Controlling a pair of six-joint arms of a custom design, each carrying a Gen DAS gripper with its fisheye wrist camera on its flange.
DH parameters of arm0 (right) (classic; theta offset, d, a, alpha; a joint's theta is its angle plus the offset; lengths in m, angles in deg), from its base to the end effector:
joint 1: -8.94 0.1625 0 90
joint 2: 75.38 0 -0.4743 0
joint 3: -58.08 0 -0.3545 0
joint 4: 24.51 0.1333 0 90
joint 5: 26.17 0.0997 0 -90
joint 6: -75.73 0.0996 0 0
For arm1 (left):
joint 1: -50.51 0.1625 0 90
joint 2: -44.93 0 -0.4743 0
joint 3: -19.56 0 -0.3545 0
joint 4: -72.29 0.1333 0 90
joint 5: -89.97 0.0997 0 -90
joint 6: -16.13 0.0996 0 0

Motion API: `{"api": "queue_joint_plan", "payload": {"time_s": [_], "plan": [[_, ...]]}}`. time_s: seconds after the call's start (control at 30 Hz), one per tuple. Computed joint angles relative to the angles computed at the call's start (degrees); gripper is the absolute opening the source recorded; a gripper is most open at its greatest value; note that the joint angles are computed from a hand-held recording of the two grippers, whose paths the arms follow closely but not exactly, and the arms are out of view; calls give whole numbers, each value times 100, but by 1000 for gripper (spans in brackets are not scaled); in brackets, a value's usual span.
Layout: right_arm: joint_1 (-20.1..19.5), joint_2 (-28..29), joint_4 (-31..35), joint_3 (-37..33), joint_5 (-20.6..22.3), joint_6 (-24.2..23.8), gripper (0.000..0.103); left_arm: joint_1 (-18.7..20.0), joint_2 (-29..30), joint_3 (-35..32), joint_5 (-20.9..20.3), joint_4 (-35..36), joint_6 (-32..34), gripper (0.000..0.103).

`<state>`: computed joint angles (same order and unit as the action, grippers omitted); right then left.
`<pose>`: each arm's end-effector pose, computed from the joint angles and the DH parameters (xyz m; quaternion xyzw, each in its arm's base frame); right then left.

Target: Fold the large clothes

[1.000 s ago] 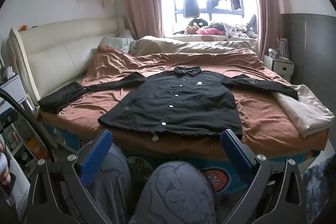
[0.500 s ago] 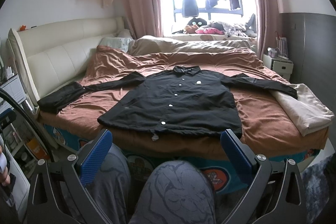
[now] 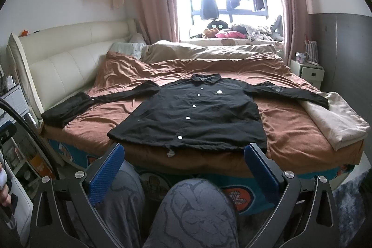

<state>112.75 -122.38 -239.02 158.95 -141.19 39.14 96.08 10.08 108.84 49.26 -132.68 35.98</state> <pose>0.2439 -0.6101 0.2872 0.2258 -0.7741 0.5184 0.2847 -0.3417 -0.6468 0.2000 0.2396 0.7765 -0.5243 0.2544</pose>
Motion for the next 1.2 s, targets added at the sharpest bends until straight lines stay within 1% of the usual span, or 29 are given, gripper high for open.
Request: {"api": "queue_joint_plan", "payload": {"time_s": [0.2,0.27,0.43,0.47,0.73,0.83,0.87,1.03,1.2], "plan": [[8,-10,-24,21,-4,-22,103,-3,-10,9,2,22,-54,103],[11,-19,-28,25,-16,-18,103,-27,40,-28,64,2,-12,103],[34,-61,34,48,-34,59,103,-4,-47,50,-8,1,-27,103],[42,-72,56,47,-40,65,103,-25,11,18,16,-23,-33,103],[77,-65,204,-93,-114,30,103,47,-1,-51,-24,121,-180,103],[53,-70,279,-143,-65,53,103,62,65,-196,51,235,-173,103],[44,-71,312,-150,-56,72,103,10,59,-136,107,203,-189,103],[-16,-58,580,-347,15,69,103,117,196,-473,63,473,-131,103],[-90,102,1033,-897,99,132,103,322,415,-1069,-54,957,-171,103]]}}
